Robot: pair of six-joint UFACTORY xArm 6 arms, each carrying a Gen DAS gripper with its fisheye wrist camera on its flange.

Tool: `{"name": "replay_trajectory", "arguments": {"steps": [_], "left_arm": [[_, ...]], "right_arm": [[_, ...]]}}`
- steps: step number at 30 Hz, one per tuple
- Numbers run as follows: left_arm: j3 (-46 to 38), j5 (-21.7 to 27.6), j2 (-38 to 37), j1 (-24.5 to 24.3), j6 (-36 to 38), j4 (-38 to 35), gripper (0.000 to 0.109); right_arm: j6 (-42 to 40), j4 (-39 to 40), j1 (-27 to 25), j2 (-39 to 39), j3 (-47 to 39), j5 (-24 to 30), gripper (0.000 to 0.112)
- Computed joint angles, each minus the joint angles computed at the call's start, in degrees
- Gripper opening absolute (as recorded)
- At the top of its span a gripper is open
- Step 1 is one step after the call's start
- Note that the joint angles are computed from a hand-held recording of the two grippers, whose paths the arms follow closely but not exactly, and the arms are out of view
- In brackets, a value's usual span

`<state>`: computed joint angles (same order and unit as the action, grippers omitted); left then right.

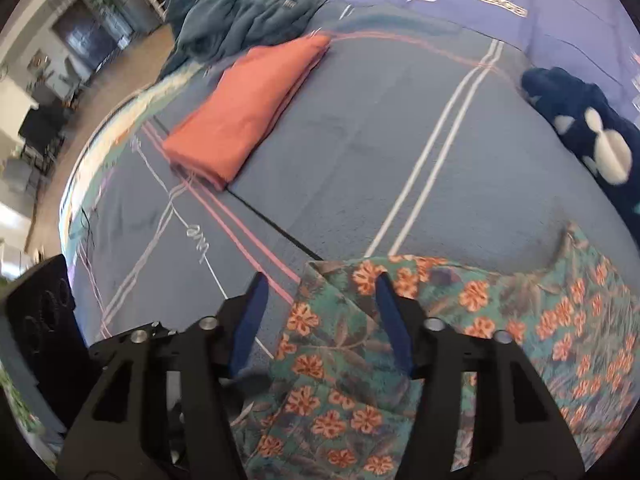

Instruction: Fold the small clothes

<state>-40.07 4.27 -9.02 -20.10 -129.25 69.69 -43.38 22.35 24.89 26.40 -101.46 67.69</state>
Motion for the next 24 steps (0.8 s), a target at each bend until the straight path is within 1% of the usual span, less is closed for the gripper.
{"name": "replay_trajectory", "arguments": {"steps": [1, 2, 3, 4, 5, 6, 7, 8, 9, 10, 11, 12, 13, 14, 15, 16, 18, 20, 22, 23, 24], "left_arm": [[0.2, -0.2, -0.1, -0.3, 2.6, -1.8, 0.053], [0.3, 0.3, -0.1, -0.9, 5.5, -4.1, 0.053], [0.2, 1.6, -0.2, -1.8, 8.9, -6.8, 0.053], [-0.1, 2.5, 0.1, -2.5, 11.5, -8.6, 0.053], [-0.4, 2.9, 0.4, -3.1, 13.1, -9.6, 0.053], [-0.8, 3.0, 0.9, -3.5, 15.1, -11.0, 0.053], [-1.1, 3.2, 1.5, -3.8, 17.1, -12.7, 0.053], [-1.3, 3.4, 1.8, -4.0, 18.5, -13.7, 0.053], [-1.6, 4.5, 2.1, -4.6, 20.8, -15.6, 0.052], [-1.9, 5.7, 2.2, -5.0, 22.4, -16.6, 0.048], [-2.3, 6.7, 2.5, -5.4, 23.5, -17.0, 0.04], [-2.6, 7.8, 2.8, -5.9, 26.5, -19.1, 0.034], [-2.9, 9.8, 2.9, -6.6, 29.7, -21.8, 0.024], [-3.3, 12.1, 2.7, -7.5, 31.6, -23.2, 0.02], [-4.1, 14.9, 2.8, -8.5, 33.4, -24.2, 0.019], [-4.9, 16.9, 3.1, -9.2, 34.6, -24.7, 0.018], [-6.3, 20.3, 3.6, -10.6, 36.5, -24.7, 0.018], [-6.7, 21.8, 3.5, -11.0, 36.9, -24.8, 0.018], [-6.0, 21.8, 2.6, -10.8, 35.3, -24.3, 0.018], [-5.7, 22.1, 2.1, -10.6, 34.0, -23.8, 0.018], [-5.3, 22.9, 1.1, -10.7, 31.0, -21.7, 0.018]], "right_arm": [[-0.4, -0.5, 0.5, 0.1, 0.3, -0.2, 0.034], [-0.8, -1.6, 1.0, 0.4, 0.4, -0.7, 0.03], [-1.2, -2.4, 1.4, 0.5, 0.7, -1.3, 0.03], [-2.1, -3.1, 1.7, 0.6, 0.9, -1.3, 0.035], [-2.5, -3.5, 1.8, 0.8, 0.8, -1.0, 0.046], [-3.1, -3.5, 1.9, 0.8, 1.4, -1.5, 0.049], [-3.6, -3.5, 1.9, 0.4, 2.2, -2.4, 0.046], [-4.0, -4.1, 2.3, -0.3, 3.9, -4.7, 0.013], [-4.0, -5.6, 2.9, -1.0, 5.9, -8.4, 0.003], [-3.2, -4.6, 2.9, -0.9, 6.3, -9.7, 0.002], [-2.2, -2.7, 2.6, -0.4, 5.9, -10.2, 0.002], [-1.0, -1.0, 2.3, 0.3, 5.1, -10.8, 0.002], [0.9, 0.5, 1.9, 1.9, 3.3, -9.8, 0.002], [2.0, 1.3, 1.5, 3.3, 1.8, -8.3, 0.003], [1.1, 3.4, 1.0, 3.7, 1.7, -7.8, 0.004], [-1.3, 5.5, 0.6, 3.0, 2.8, -8.1, 0.009], [-4.0, 8.7, -1.8, 1.0, 3.9, -4.8, 0.027], [-7.8, 13.2, -5.2, -4.1, 9.3, -6.8, 0.031], [-12.3, 17.4, -10.6, -10.3, 15.7, -9.1, 0.031], [-14.6, 18.9, -13.5, -13.0, 18.7, -9.4, 0.031], [-17.7, 20.8, -17.7, -16.1, 22.1, -9.2, 0.031]]}}
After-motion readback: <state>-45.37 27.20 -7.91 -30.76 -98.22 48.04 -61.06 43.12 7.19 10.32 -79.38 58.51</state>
